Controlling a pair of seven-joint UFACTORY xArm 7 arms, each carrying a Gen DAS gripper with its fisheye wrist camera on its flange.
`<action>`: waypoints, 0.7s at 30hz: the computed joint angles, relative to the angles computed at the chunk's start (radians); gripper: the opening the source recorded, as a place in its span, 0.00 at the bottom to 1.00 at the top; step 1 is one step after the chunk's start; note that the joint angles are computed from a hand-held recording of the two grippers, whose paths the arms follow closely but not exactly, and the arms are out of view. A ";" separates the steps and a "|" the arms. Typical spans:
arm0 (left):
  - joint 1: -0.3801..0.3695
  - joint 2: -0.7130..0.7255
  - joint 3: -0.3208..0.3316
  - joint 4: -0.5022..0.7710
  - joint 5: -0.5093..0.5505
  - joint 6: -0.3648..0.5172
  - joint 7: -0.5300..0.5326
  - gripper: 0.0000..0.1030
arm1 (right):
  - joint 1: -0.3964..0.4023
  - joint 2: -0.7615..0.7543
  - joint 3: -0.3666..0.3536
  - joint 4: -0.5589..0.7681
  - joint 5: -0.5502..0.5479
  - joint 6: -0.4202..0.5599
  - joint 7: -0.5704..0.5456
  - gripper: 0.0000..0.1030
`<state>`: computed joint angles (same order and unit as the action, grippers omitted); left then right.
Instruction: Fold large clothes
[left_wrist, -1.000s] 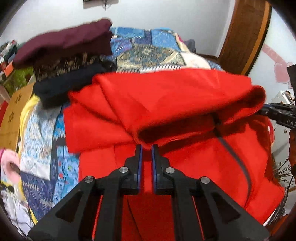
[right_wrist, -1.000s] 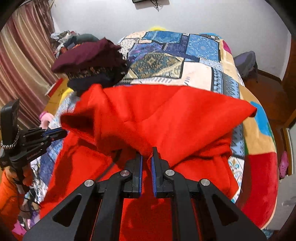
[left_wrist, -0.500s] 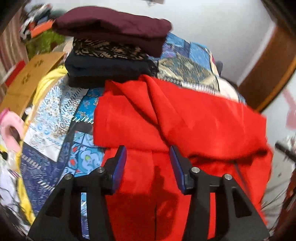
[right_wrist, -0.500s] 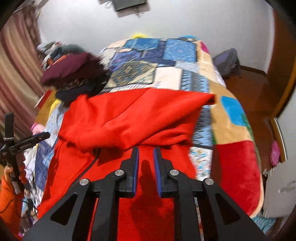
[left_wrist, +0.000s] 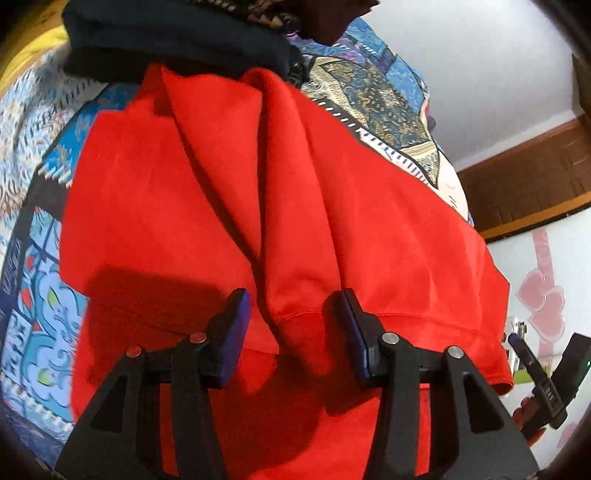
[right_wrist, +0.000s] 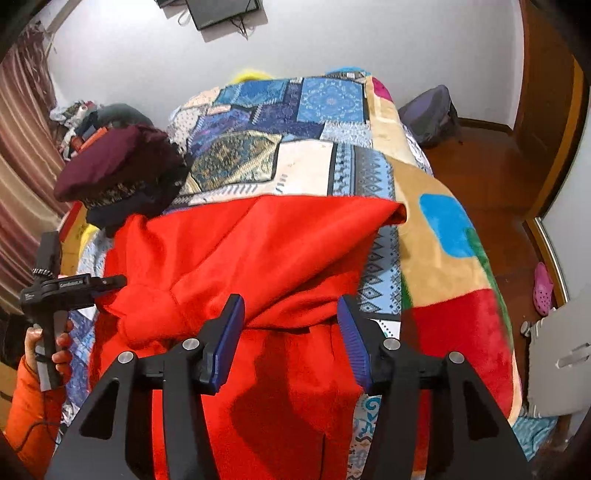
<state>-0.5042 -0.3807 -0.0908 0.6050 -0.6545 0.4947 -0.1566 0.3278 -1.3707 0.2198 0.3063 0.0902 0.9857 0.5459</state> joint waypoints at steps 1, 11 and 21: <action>-0.003 -0.006 -0.005 -0.008 -0.001 -0.014 0.001 0.46 | 0.002 0.003 0.002 -0.004 0.001 0.003 0.000 0.47; -0.006 -0.171 -0.077 -0.029 0.176 -0.010 -0.081 0.12 | 0.022 0.008 0.017 0.014 0.006 0.002 0.005 0.47; -0.008 -0.337 -0.158 -0.061 0.395 0.031 -0.222 0.12 | 0.065 0.092 0.067 0.063 0.018 -0.104 0.014 0.50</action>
<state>-0.5119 -0.7174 -0.2492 0.5438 -0.2594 0.5255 -0.3788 0.3924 -1.2784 0.2872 0.3691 0.1078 0.8819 0.5597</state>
